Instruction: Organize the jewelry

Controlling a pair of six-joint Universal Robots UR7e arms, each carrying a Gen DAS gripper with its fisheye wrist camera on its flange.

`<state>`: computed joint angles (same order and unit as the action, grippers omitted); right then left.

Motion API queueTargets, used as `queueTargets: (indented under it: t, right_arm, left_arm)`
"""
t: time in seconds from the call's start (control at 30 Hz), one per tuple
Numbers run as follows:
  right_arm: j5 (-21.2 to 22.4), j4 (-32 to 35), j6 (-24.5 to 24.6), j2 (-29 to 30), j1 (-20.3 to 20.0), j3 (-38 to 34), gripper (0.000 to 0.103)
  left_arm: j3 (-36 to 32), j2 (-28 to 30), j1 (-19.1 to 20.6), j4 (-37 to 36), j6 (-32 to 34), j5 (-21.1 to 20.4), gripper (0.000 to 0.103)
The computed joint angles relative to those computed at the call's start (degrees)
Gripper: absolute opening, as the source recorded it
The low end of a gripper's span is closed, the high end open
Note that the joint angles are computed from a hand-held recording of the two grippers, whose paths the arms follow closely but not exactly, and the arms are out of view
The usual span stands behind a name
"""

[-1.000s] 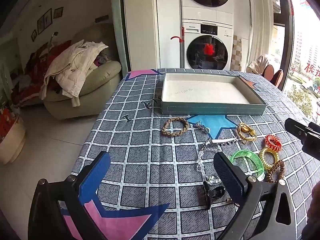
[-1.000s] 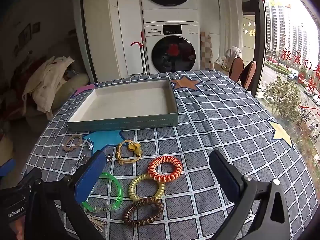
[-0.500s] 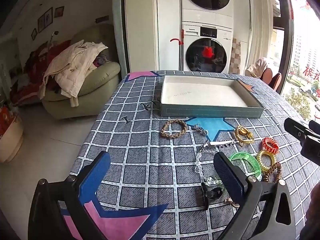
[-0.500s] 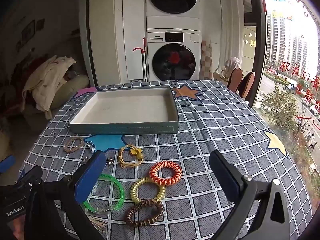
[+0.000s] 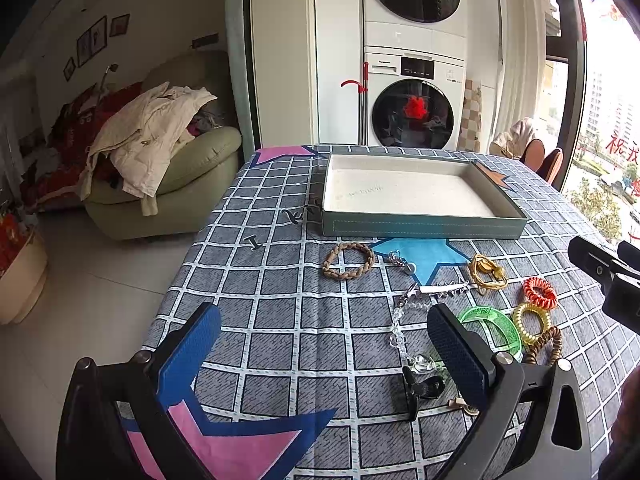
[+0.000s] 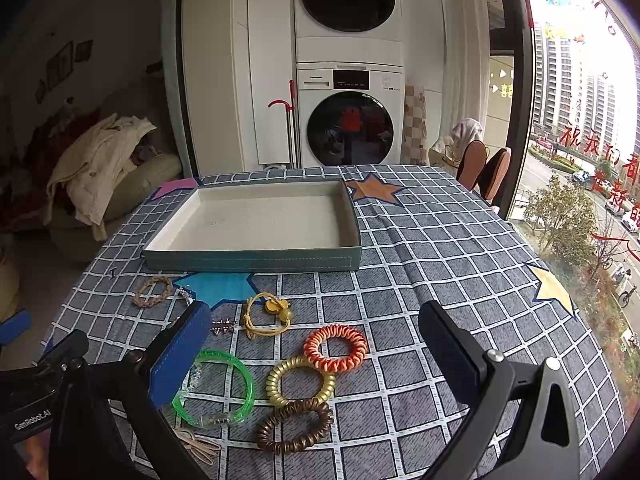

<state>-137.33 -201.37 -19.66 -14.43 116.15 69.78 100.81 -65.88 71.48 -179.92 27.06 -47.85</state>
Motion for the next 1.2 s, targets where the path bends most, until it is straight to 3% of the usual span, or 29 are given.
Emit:
queueTargets:
  t: [1.2]
  right_arm:
    - [1.0, -0.1, 0.6, 0.1, 0.2, 0.0, 0.103]
  left_arm:
    - [-0.1, 0.0, 0.1, 0.1, -0.1, 0.2, 0.103]
